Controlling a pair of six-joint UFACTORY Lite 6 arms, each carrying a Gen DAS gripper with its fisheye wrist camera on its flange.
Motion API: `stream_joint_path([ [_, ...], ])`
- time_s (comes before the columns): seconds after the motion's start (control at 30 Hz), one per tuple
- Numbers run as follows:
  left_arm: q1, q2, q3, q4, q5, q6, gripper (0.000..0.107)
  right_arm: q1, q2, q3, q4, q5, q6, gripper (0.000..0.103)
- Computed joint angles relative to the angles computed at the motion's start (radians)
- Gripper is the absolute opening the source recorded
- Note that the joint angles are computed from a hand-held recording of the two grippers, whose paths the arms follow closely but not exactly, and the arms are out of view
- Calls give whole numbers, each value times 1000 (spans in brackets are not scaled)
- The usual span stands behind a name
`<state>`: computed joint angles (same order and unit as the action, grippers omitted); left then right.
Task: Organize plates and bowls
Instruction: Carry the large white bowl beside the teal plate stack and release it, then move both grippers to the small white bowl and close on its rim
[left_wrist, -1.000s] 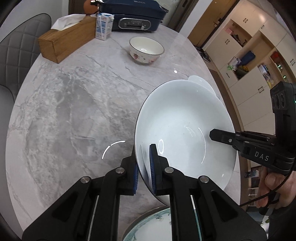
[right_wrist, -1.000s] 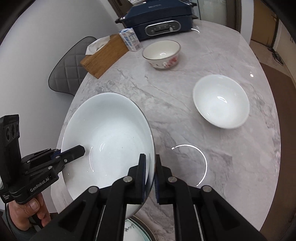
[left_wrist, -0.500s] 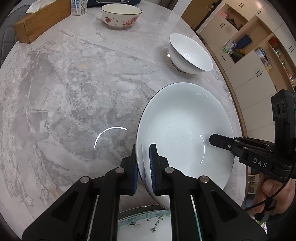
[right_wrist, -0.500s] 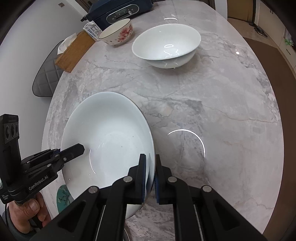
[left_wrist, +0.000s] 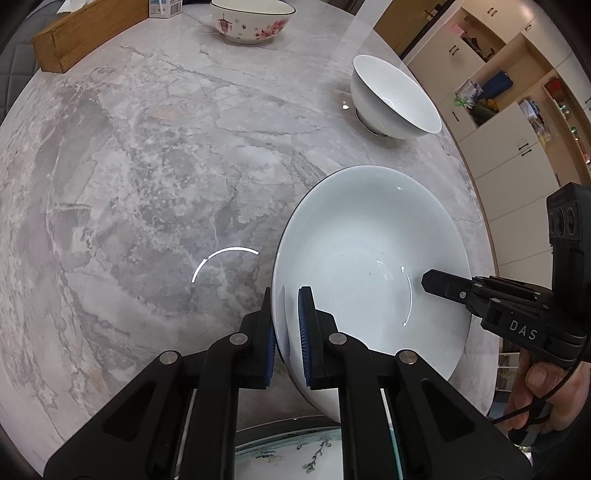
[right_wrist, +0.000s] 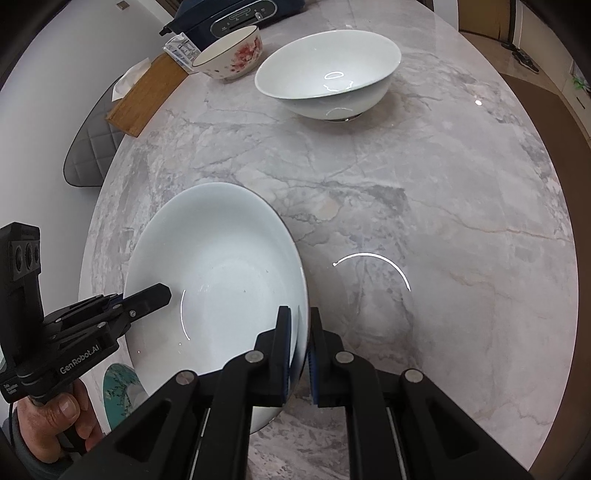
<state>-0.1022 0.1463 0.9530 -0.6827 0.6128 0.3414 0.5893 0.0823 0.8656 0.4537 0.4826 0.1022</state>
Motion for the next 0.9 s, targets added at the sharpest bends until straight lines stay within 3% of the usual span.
stream_joint_path([
  [0.07, 11, -7, -12, -26, 3, 23, 14, -8, -8, -8, 24, 2, -24, 13],
  [0.1, 15, -18, -22, -37, -5, 39, 21, -9, -9, -8, 25, 4, -24, 13],
  [0.13, 15, -29, -28, -30, -11, 31, 47, -7, -13, -7, 15, 4, -10, 14],
  [0.2, 29, -67, -44, -23, -16, 20, 85, -8, -41, -14, 13, 3, -2, 36],
  [0.27, 52, -122, -63, -5, -8, 11, 87, -3, -102, -34, -61, -3, 82, 72],
  [0.43, 177, -198, -73, 15, 99, 41, 103, -48, -308, -110, -198, 38, 215, 101],
  [0.6, 302, -148, 25, 32, 165, 48, 103, -165, -344, -66, -199, 165, 130, 103],
  [0.7, 314, -113, 125, 50, 130, 51, 103, -219, -332, -8, -242, 189, 115, 103],
  [0.8, 276, -43, 257, 65, 109, 47, 103, -296, -236, 110, -225, 203, 47, 103],
  [0.9, 208, 130, 494, 84, 164, -4, 103, -351, -73, 285, -174, 224, -42, 103],
])
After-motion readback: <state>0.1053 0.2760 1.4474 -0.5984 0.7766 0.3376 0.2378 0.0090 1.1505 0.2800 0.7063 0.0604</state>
